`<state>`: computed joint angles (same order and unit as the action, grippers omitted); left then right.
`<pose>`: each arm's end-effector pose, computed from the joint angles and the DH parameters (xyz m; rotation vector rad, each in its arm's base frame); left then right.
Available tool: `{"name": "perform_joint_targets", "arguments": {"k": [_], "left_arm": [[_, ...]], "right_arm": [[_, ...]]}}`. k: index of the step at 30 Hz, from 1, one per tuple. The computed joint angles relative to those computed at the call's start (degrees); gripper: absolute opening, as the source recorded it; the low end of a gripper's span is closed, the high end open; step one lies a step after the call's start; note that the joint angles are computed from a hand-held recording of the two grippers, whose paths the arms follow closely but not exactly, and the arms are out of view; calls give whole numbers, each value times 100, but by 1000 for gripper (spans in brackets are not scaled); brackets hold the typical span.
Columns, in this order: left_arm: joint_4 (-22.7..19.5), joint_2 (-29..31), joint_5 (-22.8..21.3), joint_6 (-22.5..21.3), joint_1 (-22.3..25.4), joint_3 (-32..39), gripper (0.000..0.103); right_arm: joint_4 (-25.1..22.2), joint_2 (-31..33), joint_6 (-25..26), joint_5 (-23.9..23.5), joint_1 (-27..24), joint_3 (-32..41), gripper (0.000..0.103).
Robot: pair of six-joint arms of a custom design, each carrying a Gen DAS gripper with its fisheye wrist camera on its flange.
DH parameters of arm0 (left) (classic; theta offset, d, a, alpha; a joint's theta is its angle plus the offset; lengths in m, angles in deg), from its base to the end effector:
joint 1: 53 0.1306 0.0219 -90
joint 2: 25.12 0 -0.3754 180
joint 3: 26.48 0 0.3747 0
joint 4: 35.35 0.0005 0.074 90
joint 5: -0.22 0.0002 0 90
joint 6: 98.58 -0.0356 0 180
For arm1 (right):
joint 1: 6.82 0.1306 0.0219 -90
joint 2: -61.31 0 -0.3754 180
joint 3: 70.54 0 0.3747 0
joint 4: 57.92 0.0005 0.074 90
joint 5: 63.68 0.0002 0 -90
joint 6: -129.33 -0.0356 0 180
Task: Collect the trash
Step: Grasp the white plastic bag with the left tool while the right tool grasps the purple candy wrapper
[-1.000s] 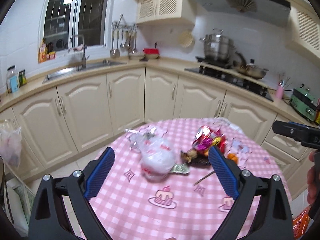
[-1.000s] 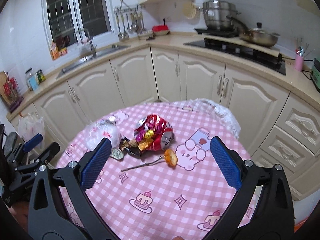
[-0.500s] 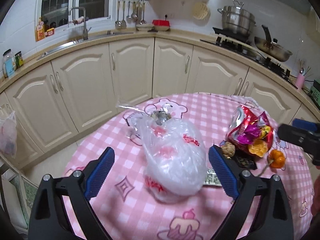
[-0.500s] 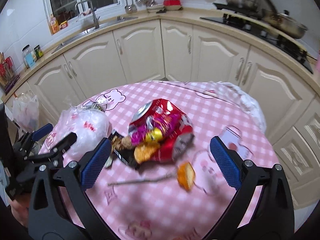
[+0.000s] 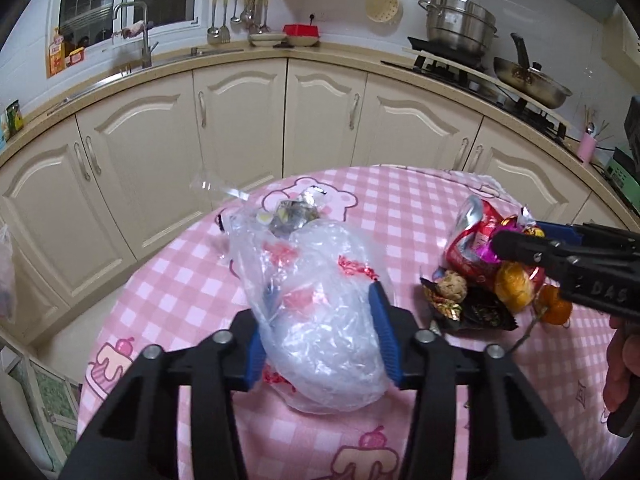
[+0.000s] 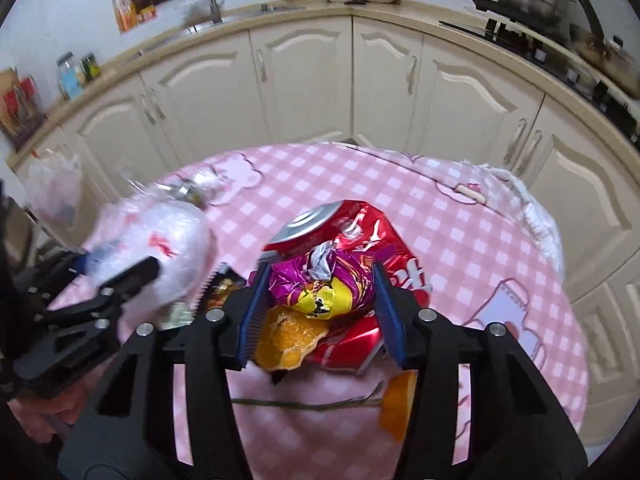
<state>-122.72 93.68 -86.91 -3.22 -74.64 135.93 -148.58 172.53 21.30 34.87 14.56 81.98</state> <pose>0.5132 -0.2061 0.6421 0.3579 2.3246 -0.2917 0.4772 0.1806 0.6449 -0.0038 2.4237 0.1320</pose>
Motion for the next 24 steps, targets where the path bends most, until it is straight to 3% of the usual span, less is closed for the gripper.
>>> {"name": "perform_joint_targets", "arguments": {"k": [2,9,14,20,24], "left_arm": [[56,-100,52,48,8,-113,37],[377,-688,343,225,112,-876,31],[587,-1141,410,339,194,-1359,31],[896,-1857,385,177,201,-1999,31],[893,-2084,401,139,89,-1973,31]], "right_arm": [[239,-240,-86,-86,1,-250,49],[361,-669,-296,-3,75,-424,49],[508,-1154,-507,103,128,-815,49],[593,-1750,-677,372,248,-1312,49],[583,-2125,-790,584,303,-1542,49]]}}
